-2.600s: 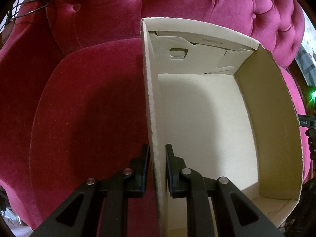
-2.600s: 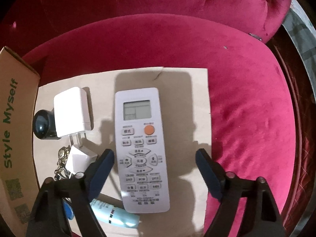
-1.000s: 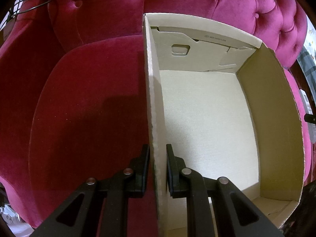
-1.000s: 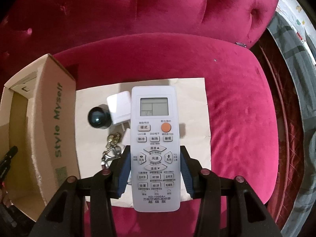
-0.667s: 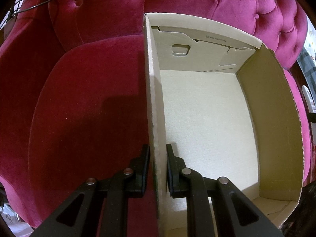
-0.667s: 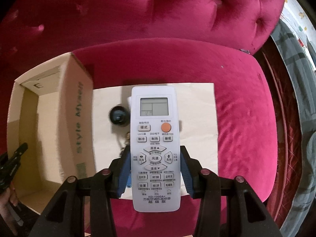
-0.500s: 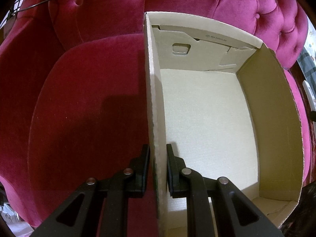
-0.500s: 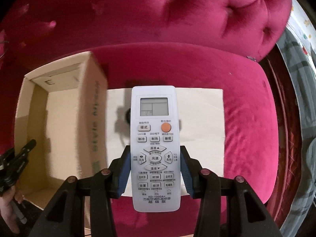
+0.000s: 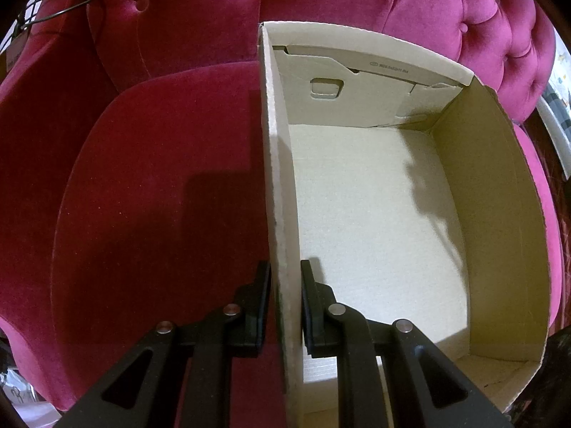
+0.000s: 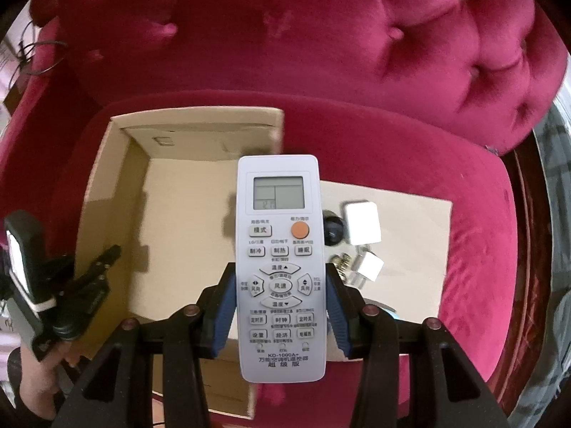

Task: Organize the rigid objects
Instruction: 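Lift the remote and carry it over the cardboard box with the right tool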

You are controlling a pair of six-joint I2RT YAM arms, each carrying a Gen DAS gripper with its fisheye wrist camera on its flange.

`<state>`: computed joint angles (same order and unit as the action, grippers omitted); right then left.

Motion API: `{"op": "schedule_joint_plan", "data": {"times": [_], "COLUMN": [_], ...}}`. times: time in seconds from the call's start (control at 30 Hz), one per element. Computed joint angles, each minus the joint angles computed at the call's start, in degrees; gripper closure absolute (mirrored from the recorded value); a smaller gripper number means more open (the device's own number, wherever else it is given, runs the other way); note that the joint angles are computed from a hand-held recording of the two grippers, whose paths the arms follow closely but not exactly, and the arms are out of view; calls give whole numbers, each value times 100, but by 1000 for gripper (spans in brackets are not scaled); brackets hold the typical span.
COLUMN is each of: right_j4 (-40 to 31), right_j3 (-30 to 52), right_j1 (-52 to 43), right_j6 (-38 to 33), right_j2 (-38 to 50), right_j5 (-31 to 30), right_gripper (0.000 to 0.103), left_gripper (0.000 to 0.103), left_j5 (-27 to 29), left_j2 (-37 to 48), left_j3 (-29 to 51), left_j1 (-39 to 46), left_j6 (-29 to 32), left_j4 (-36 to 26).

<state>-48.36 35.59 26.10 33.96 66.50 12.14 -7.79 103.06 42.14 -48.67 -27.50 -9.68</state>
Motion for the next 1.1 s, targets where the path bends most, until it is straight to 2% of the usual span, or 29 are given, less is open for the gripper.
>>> {"op": "schedule_joint_plan", "data": {"times": [0.23, 0.53, 1.1], "right_j4": [442, 1402, 3285], "right_j3": [273, 332, 493], "right_j1": [633, 1005, 736], "right_j6": [339, 538, 449], "right_j2": [707, 1760, 3993], "right_j5": [-34, -235, -754], "right_gripper": [53, 53, 53], "left_gripper": [86, 86, 86], "left_j5": [-17, -14, 48], "left_j2": [-11, -3, -19], "left_j3": [-16, 8, -44], "left_j1": [-22, -20, 55], "left_j6": [-23, -25, 75], "left_j4": [9, -14, 67]}}
